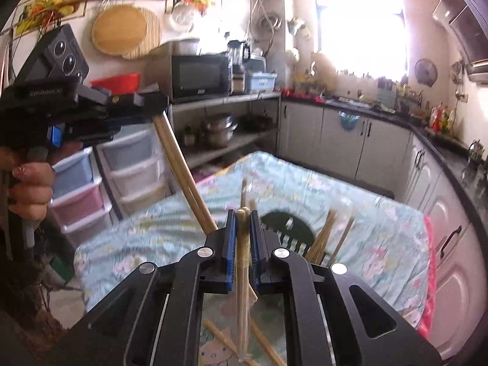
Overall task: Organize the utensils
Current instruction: 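Lift the chopstick upright with the left tool over the caddy, then lower the chopstick into the green caddy and open the left tool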
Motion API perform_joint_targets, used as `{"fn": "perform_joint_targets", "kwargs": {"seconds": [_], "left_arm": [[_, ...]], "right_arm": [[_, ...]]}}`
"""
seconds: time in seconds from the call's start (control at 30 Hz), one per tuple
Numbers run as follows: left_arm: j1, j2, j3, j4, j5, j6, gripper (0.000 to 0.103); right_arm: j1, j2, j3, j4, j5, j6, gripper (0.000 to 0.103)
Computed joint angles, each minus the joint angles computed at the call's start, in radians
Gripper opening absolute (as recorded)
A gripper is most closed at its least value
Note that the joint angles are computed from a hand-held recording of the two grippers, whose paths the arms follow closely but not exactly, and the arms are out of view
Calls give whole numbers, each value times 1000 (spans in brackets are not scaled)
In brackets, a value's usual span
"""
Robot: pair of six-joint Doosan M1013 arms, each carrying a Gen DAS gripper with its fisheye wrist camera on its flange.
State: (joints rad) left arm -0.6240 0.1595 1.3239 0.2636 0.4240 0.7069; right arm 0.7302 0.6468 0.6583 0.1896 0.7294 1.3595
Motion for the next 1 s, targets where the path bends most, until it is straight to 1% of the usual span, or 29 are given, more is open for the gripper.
{"fn": "perform_joint_targets", "kwargs": {"seconds": [0.23,0.33,0.6,0.73,0.83,1.0], "left_arm": [[-3,17,-52,80,-1,-35,3],[-3,27,-75,106,2,-49,3],[-2,49,-131,156,10,-61,3],[-6,65,-161,198,34,-69,3],[-9,79,-180,224,55,-77,3],[-12,98,-198,266,78,-108,3]], "right_arm": [[-3,13,-60,-59,-69,40,9],[-5,24,-92,-76,-87,52,9],[-13,64,-179,-107,-103,106,9],[-17,82,-212,-113,-108,126,9],[-19,89,-220,-118,-122,140,9],[-15,85,-204,-155,-163,166,9]]}}
